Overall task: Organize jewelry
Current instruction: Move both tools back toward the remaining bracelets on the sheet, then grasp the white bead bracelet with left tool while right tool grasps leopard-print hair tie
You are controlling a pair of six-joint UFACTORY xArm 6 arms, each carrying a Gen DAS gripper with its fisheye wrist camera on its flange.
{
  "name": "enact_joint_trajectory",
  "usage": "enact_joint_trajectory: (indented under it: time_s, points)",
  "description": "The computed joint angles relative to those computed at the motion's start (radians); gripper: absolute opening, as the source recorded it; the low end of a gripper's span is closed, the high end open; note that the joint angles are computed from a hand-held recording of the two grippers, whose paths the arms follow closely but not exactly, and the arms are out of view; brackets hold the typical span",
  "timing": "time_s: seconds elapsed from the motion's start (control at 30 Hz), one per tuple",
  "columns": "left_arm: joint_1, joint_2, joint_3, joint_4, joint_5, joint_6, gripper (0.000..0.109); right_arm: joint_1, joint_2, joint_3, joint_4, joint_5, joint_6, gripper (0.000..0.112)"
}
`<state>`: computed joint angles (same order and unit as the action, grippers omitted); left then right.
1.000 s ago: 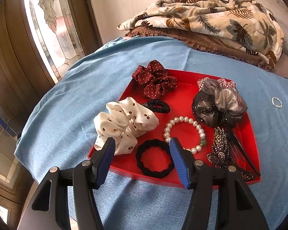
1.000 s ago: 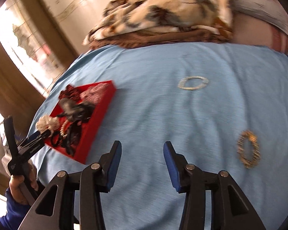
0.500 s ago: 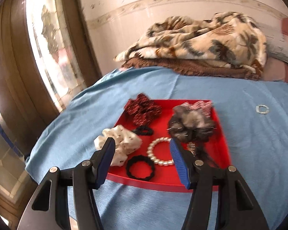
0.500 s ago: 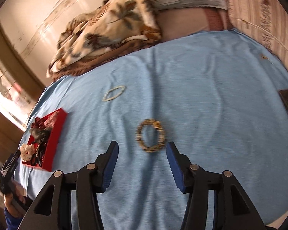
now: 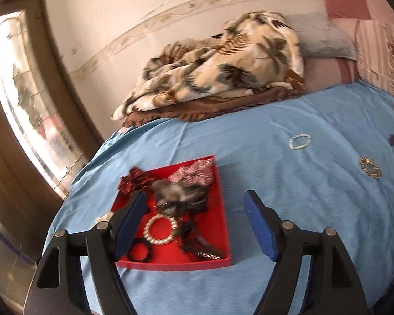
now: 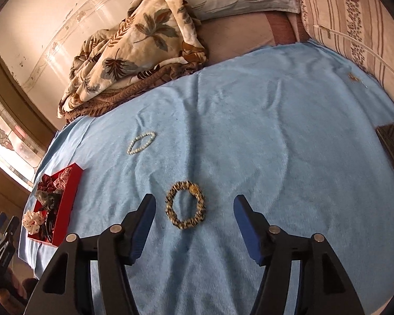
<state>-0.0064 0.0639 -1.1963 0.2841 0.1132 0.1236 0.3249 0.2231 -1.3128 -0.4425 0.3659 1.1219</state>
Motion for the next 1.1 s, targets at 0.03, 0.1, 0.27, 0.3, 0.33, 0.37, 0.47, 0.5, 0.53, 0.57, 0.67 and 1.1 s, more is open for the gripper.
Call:
enact_joint_trajectory:
  time_s: [0.03,0.1,0.27,0.3,0.33,0.37,0.47,0.5,0.53,0.57,0.67,1.1]
  points:
    - [-0.020,0.008,-0.018,-0.011,0.031,0.014,0.076,-0.001,0.008,-0.015,0.004,0.004,-0.013,0.067]
    - [-0.055,0.019,-0.043,-0.145,0.072,0.130,0.076,-0.003,0.026,-0.046,-0.002,0.009,-0.029,0.067]
    - [-0.104,0.060,-0.114,-0.157,0.146,0.131,0.076,-0.006,0.056,-0.094,-0.055,0.026,-0.037,0.067]
    - [-0.110,0.068,-0.124,-0.134,0.146,0.112,0.076,-0.008,0.056,-0.088,-0.062,0.020,-0.031,0.067]
    - [-0.119,0.079,-0.137,-0.133,0.151,0.114,0.076,-0.011,0.054,-0.080,-0.061,0.012,-0.031,0.067]
    - [-0.126,0.084,-0.146,-0.147,0.160,0.127,0.076,-0.013,0.054,-0.074,-0.051,0.005,-0.037,0.067]
    - [-0.151,0.120,-0.196,-0.198,0.198,0.172,0.076,-0.022,0.047,-0.045,0.017,-0.013,-0.085,0.067]
    - [-0.161,0.137,-0.215,-0.205,0.208,0.179,0.076,-0.026,0.043,-0.036,0.030,-0.018,-0.092,0.067]
    - [-0.167,0.146,-0.225,-0.208,0.213,0.181,0.076,-0.028,0.038,-0.028,0.028,-0.021,-0.089,0.067]
    - [-0.174,0.161,-0.243,-0.208,0.222,0.180,0.076,-0.029,0.036,-0.026,0.027,-0.022,-0.087,0.067]
    - [-0.193,0.208,-0.306,-0.238,0.267,0.194,0.076,-0.030,0.031,-0.018,0.031,-0.032,-0.093,0.067]
    - [-0.217,0.433,-0.610,-0.252,0.444,0.171,0.076,-0.020,0.044,-0.023,0.076,-0.022,-0.141,0.067]
